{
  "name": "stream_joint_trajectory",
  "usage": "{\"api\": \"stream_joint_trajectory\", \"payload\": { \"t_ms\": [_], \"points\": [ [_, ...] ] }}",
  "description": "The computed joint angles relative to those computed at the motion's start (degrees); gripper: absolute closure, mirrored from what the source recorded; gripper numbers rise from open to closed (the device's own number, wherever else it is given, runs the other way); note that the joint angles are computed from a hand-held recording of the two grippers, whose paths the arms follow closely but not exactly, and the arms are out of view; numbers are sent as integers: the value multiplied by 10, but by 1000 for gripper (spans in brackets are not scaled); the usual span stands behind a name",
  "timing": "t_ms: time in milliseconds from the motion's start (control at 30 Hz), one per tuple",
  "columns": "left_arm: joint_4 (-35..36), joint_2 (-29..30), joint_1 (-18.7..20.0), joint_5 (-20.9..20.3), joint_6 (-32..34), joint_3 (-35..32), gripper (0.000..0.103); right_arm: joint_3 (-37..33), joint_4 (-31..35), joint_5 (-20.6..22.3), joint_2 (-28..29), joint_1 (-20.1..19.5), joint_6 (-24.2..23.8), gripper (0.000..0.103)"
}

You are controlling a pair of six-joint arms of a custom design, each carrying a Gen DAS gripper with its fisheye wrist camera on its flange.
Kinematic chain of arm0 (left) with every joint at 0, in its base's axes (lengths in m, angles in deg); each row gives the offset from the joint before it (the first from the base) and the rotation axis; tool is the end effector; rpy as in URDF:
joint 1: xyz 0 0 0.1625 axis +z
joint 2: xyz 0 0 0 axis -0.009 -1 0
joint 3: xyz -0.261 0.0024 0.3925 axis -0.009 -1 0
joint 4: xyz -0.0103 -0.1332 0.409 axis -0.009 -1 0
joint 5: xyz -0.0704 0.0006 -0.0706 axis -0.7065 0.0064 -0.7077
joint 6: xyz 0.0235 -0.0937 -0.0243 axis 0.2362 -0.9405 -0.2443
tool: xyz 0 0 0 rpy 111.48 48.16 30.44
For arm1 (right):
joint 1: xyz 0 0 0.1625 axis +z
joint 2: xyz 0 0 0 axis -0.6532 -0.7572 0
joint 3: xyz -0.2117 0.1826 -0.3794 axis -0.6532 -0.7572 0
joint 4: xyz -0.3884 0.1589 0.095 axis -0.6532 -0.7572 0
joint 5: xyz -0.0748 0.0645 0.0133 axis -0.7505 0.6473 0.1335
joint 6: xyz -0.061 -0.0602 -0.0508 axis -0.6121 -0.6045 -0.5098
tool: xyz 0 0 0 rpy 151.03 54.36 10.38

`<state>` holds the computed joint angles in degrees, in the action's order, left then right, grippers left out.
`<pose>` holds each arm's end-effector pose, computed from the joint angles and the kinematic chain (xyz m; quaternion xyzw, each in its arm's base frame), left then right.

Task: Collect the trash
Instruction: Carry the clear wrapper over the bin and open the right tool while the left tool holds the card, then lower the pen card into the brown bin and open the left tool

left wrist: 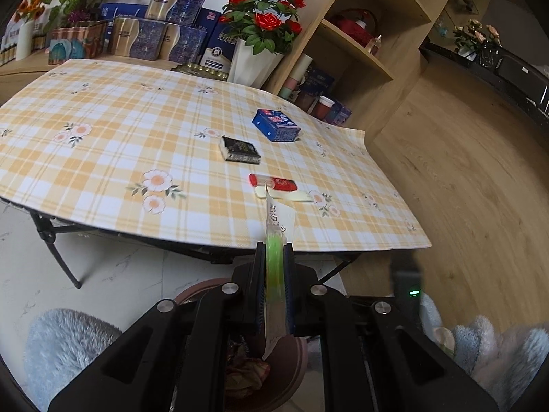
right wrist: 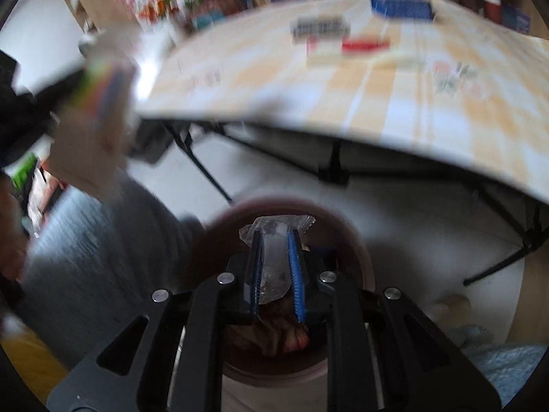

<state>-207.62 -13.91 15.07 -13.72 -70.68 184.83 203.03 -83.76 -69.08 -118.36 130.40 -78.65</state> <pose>-0.2411 -0.2857 0.1314 0.0165 0.8809 -0.4410 0.1711 0.1131 -0.4439 0.1157 0.4171 -0.9027 0.0155 0.1041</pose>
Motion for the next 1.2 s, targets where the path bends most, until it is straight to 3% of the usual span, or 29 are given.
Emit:
{"api": "stream_joint_trajectory", "payload": {
  "t_ms": [100, 233, 433, 500, 700, 867, 1200],
  "points": [
    [8, 2, -13, 0, -33, 13, 93, -10, 6, -54, 33, -3, 25, 84],
    [6, 6, -23, -2, -66, 27, 93, -23, 20, -79, 53, -6, 61, 81],
    [27, -6, -33, -2, -101, 39, 93, -23, 6, -93, 60, 0, 74, 58],
    [25, -6, -30, -8, -105, 42, 93, -16, -17, -98, 61, 4, 63, 42],
    [1, 2, -7, -38, -117, 50, 93, -1, -81, -95, 55, 8, 43, 14],
    [-2, 24, 28, -76, -88, 32, 93, 1, -101, -86, 43, 8, 47, 9],
    [-100, 93, 103, -130, -30, 23, 93, 29, -197, -29, 1, 10, 8, 6]
  ]
}}
